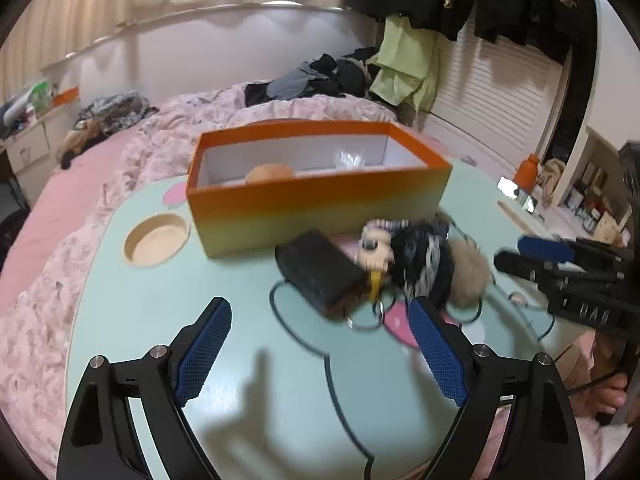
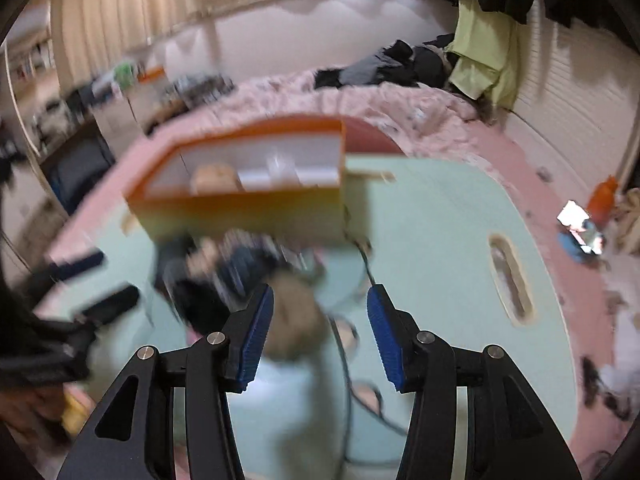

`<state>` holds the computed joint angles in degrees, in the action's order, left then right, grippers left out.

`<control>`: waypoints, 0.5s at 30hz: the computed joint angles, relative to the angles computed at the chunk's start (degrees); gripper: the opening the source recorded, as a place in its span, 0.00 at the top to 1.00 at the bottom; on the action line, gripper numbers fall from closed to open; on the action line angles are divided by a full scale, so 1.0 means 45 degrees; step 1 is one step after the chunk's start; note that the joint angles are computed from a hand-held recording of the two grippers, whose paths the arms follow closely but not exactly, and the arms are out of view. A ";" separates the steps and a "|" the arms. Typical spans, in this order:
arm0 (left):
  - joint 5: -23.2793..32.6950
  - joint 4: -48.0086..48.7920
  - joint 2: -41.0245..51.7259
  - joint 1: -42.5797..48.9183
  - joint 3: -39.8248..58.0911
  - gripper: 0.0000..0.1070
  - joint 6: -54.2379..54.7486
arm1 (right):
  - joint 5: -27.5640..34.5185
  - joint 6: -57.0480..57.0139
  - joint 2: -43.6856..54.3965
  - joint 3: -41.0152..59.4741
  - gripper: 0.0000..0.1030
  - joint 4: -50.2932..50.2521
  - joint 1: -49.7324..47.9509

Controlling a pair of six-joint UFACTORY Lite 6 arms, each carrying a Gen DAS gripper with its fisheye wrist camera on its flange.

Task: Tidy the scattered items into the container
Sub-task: 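Open both grippers and withdraw them from the box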

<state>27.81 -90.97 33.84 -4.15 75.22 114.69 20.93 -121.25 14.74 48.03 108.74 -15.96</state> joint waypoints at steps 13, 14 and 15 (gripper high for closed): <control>-0.1608 -0.3475 0.0575 -0.0416 -0.0406 0.16 0.3472 | -0.0054 -0.5565 0.0022 -0.1753 0.30 0.5116 0.0545; -0.1675 -0.3391 0.0637 -0.0434 -0.0348 0.16 0.3393 | -0.0004 -0.5406 0.0073 -0.1741 0.29 0.5005 0.0467; -0.1716 -0.3300 0.0681 -0.0457 -0.0311 0.16 0.3306 | 0.0046 -0.5210 0.0178 -0.1688 0.25 0.4825 0.0355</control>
